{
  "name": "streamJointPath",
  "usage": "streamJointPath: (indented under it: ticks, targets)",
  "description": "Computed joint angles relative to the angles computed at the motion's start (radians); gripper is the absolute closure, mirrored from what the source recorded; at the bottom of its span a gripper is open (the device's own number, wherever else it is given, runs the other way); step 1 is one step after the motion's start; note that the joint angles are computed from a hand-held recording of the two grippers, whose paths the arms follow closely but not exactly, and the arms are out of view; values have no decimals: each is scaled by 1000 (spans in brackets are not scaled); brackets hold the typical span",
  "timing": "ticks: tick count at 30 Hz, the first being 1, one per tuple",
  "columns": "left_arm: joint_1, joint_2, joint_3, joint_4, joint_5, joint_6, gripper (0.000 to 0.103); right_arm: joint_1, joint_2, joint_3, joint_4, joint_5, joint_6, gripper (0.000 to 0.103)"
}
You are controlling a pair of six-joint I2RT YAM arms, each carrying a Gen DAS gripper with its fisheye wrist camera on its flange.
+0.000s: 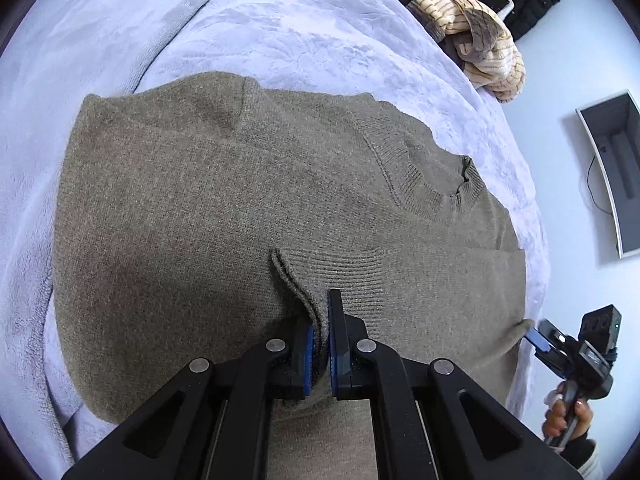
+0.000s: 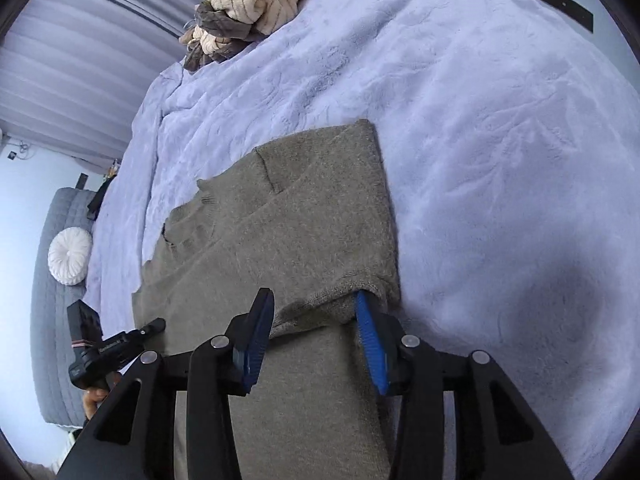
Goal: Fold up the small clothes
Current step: 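Grasp the folded cuff with the left gripper while the right gripper holds the sweater edge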
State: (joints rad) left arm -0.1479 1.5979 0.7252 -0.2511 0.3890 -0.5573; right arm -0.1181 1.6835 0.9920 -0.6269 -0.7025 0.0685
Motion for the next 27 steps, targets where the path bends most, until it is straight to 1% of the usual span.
streamJointPath:
  ticks: [1,2,3,5,7,10,11,12,13,14,15,16,17,19,21,23,25,27]
  targets:
    - [2,9,1,2,3,10,96,8,34,21,-75,-66,-57,51]
    - [5,17,3,5,7,12,96,20,71,46,-179,-103,-132,49]
    - [9,23,2,10,12,11,96,43,57,44,-209,-39,-166,49]
    - [11,22,-3,18,14,5,96,78,-28,6,-176,99,-194,49]
    - [9,18,-9,22,11,6,96,60,-86,-18,-96,152,-137,49]
    - [9,19,-4,13,9,18,96,-18,-78,-12,53,182,41,49]
    - [9,20,0,8,7,22,96,-38,-47,2,87,182,101,49]
    - [7,21,3,4,4,23,96,-56,18,35,90,183,151,49]
    - [5,22,7,-1,1,23,96,-76,77,72,63,156,162,49]
    - [3,22,10,-6,-2,22,96,-89,148,101,48,107,188,51]
    - [1,20,14,-14,-6,22,96,-90,189,117,34,78,202,55]
    - [-2,16,17,-22,-13,24,96,-78,204,129,17,78,196,83]
    - [-8,10,20,-32,-24,31,96,-55,197,134,8,99,174,94]
    - [-22,6,25,-43,-48,50,96,0,127,120,10,209,79,94]
    - [-36,1,18,-39,-72,65,96,45,95,116,16,323,29,94]
    - [-61,-12,6,-35,-112,70,96,79,104,107,32,422,8,94]
    - [-87,-32,1,-53,-153,78,96,79,129,92,61,453,-17,95]
    - [-98,-59,-11,-76,-168,91,96,80,115,61,96,460,-4,96]
